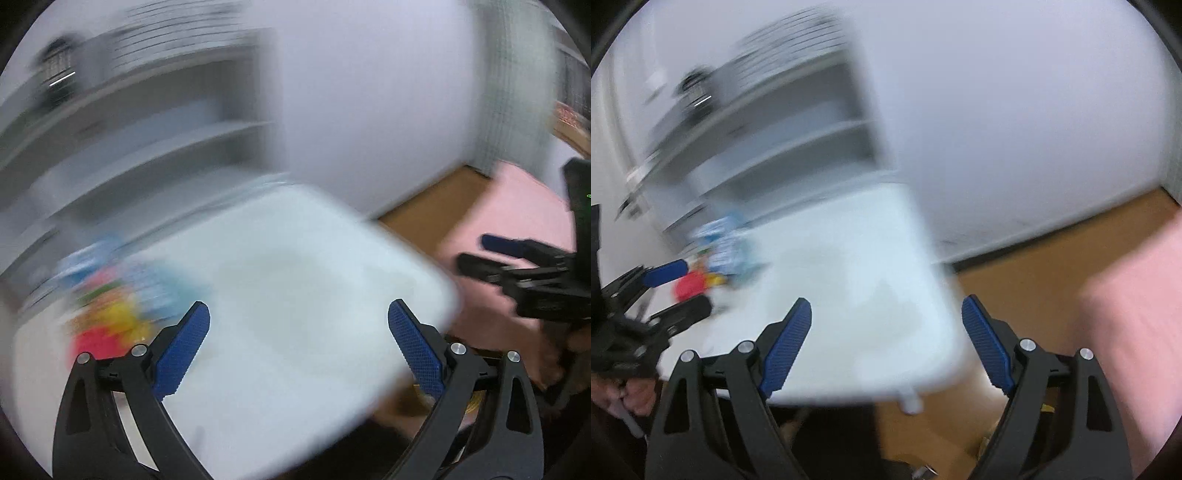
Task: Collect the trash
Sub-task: 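Return to the desk and grasp the blue-white wrapper with the right tool, then grasp the red cup lid with the left tool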
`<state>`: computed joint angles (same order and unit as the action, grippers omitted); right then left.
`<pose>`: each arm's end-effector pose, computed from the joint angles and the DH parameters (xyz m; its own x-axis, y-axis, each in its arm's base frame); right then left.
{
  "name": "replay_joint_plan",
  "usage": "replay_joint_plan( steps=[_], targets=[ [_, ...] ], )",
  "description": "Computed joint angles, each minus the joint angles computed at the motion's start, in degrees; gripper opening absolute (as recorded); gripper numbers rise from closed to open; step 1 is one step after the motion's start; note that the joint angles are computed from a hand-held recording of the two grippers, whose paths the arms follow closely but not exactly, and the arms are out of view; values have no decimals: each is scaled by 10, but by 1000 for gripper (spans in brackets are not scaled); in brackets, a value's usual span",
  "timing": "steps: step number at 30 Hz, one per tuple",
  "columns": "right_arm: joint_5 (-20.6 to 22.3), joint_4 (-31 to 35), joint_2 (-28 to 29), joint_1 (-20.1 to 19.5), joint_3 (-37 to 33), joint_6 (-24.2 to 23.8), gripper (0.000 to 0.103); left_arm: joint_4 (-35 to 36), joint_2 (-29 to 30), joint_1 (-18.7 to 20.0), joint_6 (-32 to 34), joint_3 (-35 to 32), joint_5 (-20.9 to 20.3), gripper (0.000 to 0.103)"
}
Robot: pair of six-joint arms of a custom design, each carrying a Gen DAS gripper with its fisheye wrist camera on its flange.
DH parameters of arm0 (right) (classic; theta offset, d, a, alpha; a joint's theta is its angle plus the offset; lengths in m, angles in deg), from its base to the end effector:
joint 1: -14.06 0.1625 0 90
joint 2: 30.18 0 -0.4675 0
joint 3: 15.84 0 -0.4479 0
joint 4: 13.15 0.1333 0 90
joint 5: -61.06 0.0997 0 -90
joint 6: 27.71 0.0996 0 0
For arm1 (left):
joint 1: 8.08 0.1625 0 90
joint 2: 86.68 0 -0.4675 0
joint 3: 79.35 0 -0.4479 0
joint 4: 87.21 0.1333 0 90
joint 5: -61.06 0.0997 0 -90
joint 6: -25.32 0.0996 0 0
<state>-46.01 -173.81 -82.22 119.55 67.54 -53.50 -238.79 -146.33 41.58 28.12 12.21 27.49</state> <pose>0.3160 -0.7504 0.2877 -0.7843 -0.3928 0.4802 -0.6084 0.6382 -0.4717 -0.3079 -0.6967 0.3307 -0.6602 0.0759 -0.7473 0.5954 0.6594 -0.4590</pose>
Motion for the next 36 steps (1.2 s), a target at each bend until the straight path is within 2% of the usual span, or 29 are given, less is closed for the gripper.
replay_joint_plan(
  steps=[2, 5, 8, 12, 17, 21, 24, 32, 36],
  targets=[
    [22, 44, 47, 27, -46, -13, 81, 25, -56, 16, -52, 37, 62, 94],
    [31, 95, 109, 54, -112, -28, 79, 78, -124, 35, -129, 77, 107, 94],
    [26, 145, 172, 76, -183, -36, 75, 137, -182, 51, -196, 111, 129, 94],
    [-8, 205, 256, 95, -289, -25, 66, 173, -228, 67, -231, 133, 118, 94],
    [-45, 234, 314, 106, -357, -11, 58, 142, -227, 77, -191, 131, 90, 94],
    [-59, 256, 343, 112, -399, 0, 52, 85, -192, 95, -123, 105, 60, 94],
    [-64, 275, 360, 112, -426, 3, 44, 65, -174, 101, -91, 86, 44, 94],
    [-60, 300, 368, 107, -447, 4, 23, 62, -138, 105, -63, 53, 20, 94],
    [-42, 258, 344, 108, -408, -8, 21, 74, -121, 108, -54, 34, 9, 94]
  ],
)
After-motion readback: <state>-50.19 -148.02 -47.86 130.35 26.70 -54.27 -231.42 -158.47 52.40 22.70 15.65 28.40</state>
